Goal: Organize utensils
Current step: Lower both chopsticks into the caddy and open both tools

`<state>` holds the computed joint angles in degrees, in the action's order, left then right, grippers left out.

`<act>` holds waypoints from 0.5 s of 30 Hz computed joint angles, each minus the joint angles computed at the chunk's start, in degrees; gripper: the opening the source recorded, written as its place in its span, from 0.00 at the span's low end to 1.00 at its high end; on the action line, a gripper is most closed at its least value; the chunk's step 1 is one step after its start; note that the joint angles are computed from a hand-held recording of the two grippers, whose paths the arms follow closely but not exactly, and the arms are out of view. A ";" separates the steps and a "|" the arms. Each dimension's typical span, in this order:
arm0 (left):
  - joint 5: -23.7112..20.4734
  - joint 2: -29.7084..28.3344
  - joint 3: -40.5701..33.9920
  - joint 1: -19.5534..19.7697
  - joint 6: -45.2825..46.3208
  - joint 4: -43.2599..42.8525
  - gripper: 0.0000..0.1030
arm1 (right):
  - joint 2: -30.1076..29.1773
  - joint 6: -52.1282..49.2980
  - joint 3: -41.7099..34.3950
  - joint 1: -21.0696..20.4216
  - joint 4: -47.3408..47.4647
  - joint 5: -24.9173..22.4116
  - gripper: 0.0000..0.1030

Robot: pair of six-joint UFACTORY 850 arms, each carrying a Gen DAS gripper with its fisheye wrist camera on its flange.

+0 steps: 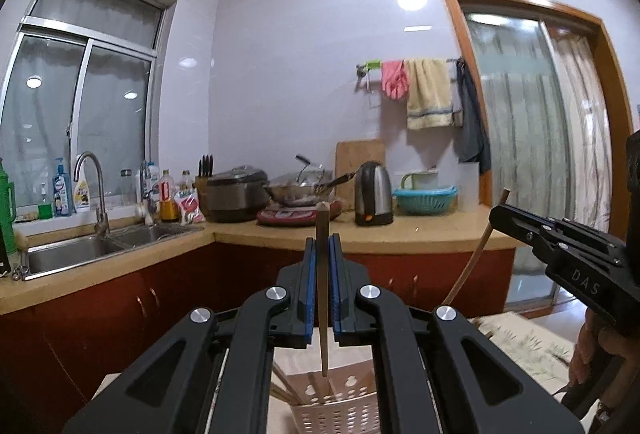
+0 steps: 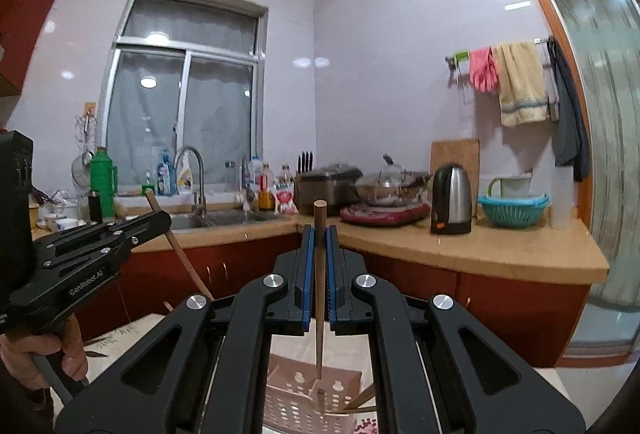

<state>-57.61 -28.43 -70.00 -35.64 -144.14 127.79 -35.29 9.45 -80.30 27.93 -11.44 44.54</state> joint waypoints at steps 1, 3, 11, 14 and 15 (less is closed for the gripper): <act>0.53 -0.52 -0.16 0.36 -0.11 -0.31 0.07 | -0.95 0.15 -0.97 -0.04 -0.08 -1.05 0.06; 2.17 -1.48 -0.88 1.01 -0.26 -1.03 0.07 | -2.63 0.93 -2.45 -0.05 -0.45 -2.76 0.06; 6.88 -4.03 -2.80 2.47 -0.02 -3.70 0.09 | -7.06 1.45 -6.60 0.52 -1.16 -8.59 0.06; 6.38 -4.16 -2.71 2.24 0.30 -4.69 0.38 | -6.76 1.35 -5.82 0.63 -0.03 -8.30 0.11; 5.62 -3.96 -2.28 2.03 -0.11 -4.68 0.47 | -6.39 1.02 -5.17 0.69 0.78 -7.74 0.19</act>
